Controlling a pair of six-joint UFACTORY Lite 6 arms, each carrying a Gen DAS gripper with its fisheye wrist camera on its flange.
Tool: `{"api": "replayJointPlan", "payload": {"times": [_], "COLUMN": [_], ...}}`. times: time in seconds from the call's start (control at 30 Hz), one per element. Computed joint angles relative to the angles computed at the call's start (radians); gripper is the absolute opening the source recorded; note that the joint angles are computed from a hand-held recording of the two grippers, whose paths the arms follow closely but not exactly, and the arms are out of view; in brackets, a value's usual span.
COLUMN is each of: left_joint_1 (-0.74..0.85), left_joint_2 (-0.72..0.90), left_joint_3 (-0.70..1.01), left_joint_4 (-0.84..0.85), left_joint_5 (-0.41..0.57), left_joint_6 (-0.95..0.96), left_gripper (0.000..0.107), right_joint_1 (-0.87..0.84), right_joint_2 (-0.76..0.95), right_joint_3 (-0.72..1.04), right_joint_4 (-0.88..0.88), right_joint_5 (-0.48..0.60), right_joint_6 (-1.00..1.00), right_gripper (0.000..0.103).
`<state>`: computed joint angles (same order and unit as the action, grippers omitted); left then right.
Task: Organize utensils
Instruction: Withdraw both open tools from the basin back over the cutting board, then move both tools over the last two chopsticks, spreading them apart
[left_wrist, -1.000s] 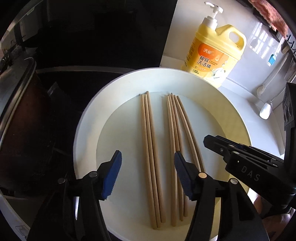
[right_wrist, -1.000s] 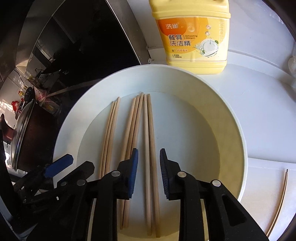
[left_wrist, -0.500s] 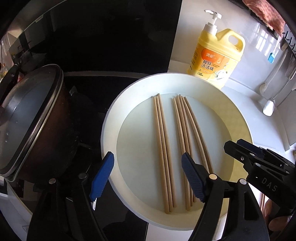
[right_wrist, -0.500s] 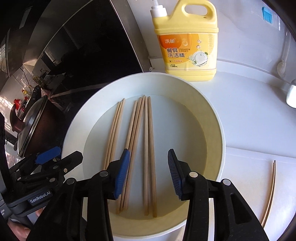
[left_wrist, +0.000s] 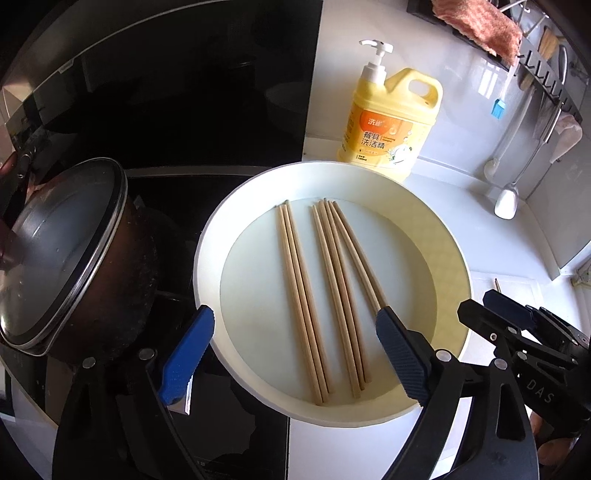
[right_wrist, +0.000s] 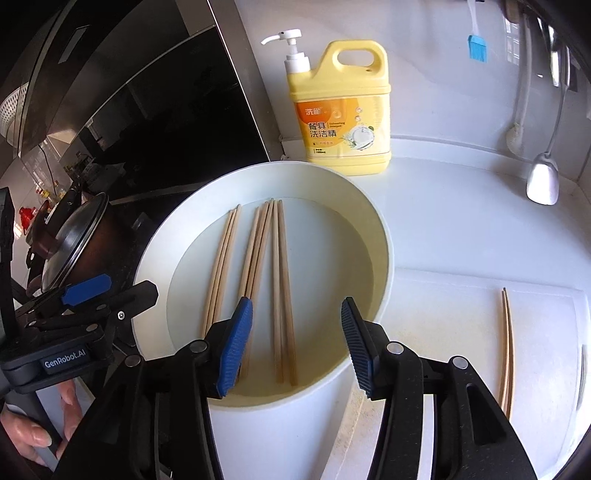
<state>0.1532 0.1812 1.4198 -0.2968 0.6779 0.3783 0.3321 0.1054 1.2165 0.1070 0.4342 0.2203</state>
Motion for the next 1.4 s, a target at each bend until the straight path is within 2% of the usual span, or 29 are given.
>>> {"api": "replayJointPlan", "payload": {"times": [0.2,0.4,0.47,0.63,0.83,0.97,1.17,1.4], "left_joint_1": [-0.056,-0.197,-0.26,-0.421,-0.653,-0.784,-0.883,-0.918], "left_joint_2": [-0.03,-0.075,-0.08,-0.082,-0.147,-0.18,-0.211,-0.204], "left_joint_3": [-0.049,-0.119,-0.13,-0.148,-0.232,-0.266,-0.293,-0.367], "left_joint_4": [-0.03,0.018,0.065,0.205,0.561,0.76,0.847,0.973], "left_joint_5": [0.003,-0.055,-0.069,-0.081,-0.08,0.006,0.083,0.005], "left_joint_6": [0.001,-0.088,-0.164,-0.448,-1.022,-1.334,-1.474,-1.617], "left_gripper": [0.093,0.093,0.093,0.094,0.095,0.095,0.096,0.096], "right_joint_1": [-0.018,-0.18,-0.285,-0.658,-1.071,-1.17,-1.179,-1.065], "right_joint_2": [-0.189,-0.362,-0.44,-0.568,-0.461,-0.345,-0.22,-0.217], "right_joint_3": [-0.197,-0.352,-0.43,-0.574,-0.582,-0.549,-0.505,-0.552], "right_joint_4": [-0.057,0.03,0.111,0.422,0.7,0.797,0.882,1.022], "right_joint_5": [-0.018,0.029,0.045,0.144,0.295,0.338,0.344,0.221], "right_joint_6": [0.072,-0.053,-0.181,-0.705,-1.333,-1.59,-1.707,-1.753], "right_gripper": [0.055,0.058,0.061,0.062,0.063,0.063,0.063,0.063]}}
